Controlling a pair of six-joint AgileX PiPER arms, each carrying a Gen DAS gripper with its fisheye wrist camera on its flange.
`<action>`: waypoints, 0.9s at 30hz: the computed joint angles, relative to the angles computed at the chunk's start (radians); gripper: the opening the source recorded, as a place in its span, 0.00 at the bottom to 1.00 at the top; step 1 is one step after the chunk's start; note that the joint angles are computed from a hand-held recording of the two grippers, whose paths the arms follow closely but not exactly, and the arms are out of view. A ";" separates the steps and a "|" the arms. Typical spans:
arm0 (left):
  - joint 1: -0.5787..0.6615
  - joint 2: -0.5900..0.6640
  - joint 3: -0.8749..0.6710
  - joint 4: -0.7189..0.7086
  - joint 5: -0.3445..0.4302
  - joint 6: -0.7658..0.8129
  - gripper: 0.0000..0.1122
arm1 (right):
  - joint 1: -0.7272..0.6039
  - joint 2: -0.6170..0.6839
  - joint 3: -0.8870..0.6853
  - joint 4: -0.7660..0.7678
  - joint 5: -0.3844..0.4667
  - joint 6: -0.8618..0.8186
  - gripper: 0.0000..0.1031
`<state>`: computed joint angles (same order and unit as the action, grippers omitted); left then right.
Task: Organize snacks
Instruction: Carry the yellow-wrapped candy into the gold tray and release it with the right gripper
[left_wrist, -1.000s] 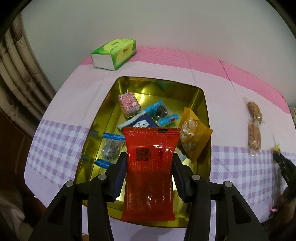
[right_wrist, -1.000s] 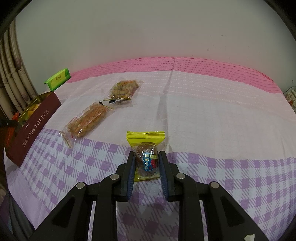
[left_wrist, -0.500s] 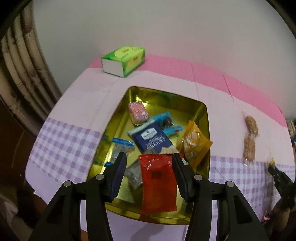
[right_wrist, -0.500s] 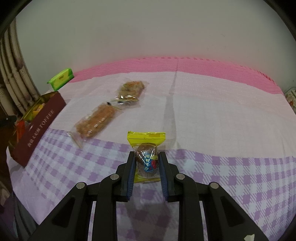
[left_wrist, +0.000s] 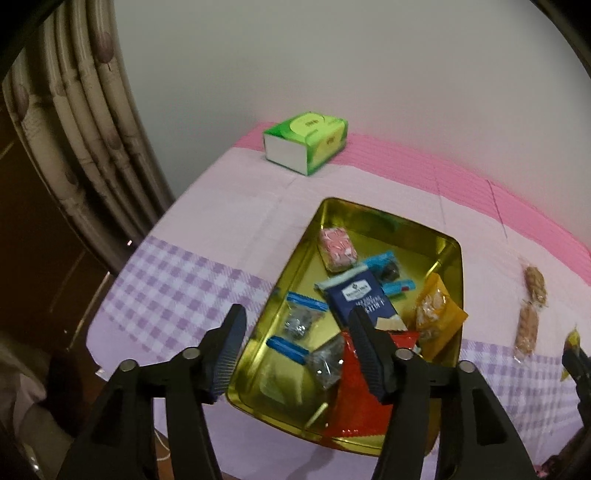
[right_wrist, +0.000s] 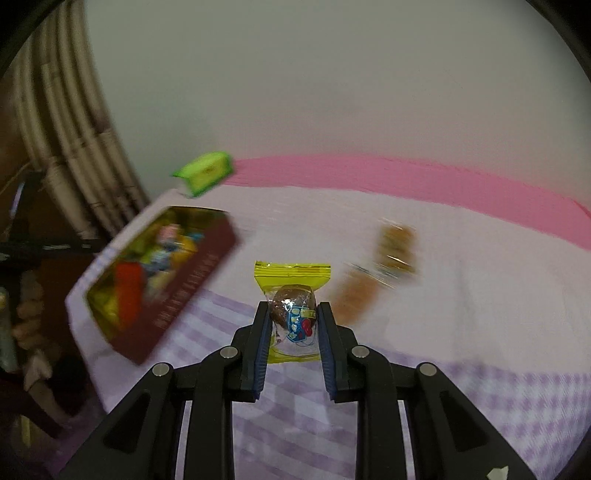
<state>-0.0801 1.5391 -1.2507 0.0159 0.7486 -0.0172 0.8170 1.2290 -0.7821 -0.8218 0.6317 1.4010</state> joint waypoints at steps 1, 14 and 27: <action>-0.003 -0.005 0.002 0.009 -0.005 -0.004 0.55 | -0.002 0.021 -0.023 0.006 -0.018 -0.016 0.22; 0.016 -0.007 -0.016 -0.007 0.012 0.021 0.59 | -0.133 0.553 -0.585 0.511 -0.201 -0.633 0.22; 0.032 0.025 -0.043 -0.029 0.041 0.045 0.59 | -0.186 0.806 -0.876 0.763 -0.100 -0.844 0.22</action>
